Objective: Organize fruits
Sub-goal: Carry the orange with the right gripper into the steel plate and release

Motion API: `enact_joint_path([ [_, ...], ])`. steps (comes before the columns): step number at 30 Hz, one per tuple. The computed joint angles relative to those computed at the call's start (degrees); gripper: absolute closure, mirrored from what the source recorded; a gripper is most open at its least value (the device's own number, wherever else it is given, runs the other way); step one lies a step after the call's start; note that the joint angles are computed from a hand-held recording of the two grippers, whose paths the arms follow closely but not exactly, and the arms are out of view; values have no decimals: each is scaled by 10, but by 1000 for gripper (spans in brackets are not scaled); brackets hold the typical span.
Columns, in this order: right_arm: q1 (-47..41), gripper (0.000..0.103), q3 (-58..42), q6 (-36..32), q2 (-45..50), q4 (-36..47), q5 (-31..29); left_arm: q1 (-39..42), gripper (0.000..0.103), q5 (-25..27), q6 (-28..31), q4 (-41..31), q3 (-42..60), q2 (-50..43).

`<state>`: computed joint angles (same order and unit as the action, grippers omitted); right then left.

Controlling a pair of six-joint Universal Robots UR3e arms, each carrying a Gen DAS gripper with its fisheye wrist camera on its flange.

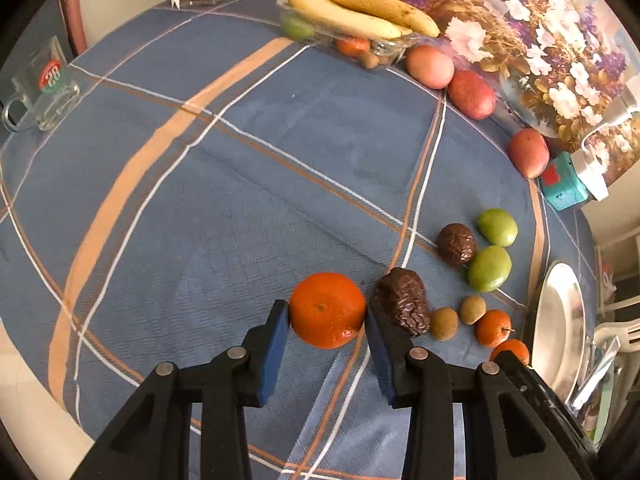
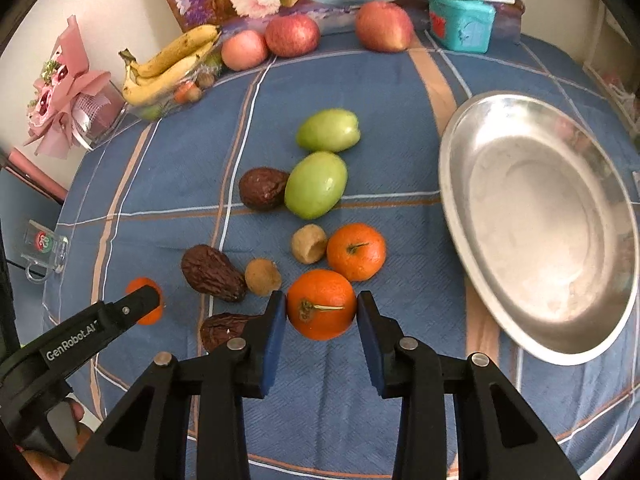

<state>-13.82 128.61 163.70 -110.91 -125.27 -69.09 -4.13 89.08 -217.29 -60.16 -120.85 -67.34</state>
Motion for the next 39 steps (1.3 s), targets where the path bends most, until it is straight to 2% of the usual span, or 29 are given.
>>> enact_joint_path([
  [8,-30,66,-50,8,-4,23,-4,-60,62,28,-34,-31,132,-91],
  [13,-97,66,-52,-8,-6,28,14,-108,62,49,-37,-39,231,-174],
  [16,-133,66,-52,-5,7,13,-1,-144,62,55,-40,-38,293,-235],
  [25,-245,66,-61,-9,46,-28,-43,-230,62,21,-16,-38,506,-438],
  [30,-260,66,-69,-7,86,-61,-63,-255,61,16,6,-63,628,-540],
  [39,-254,65,-73,3,143,-108,-88,-261,60,-5,24,-74,722,-629],
])
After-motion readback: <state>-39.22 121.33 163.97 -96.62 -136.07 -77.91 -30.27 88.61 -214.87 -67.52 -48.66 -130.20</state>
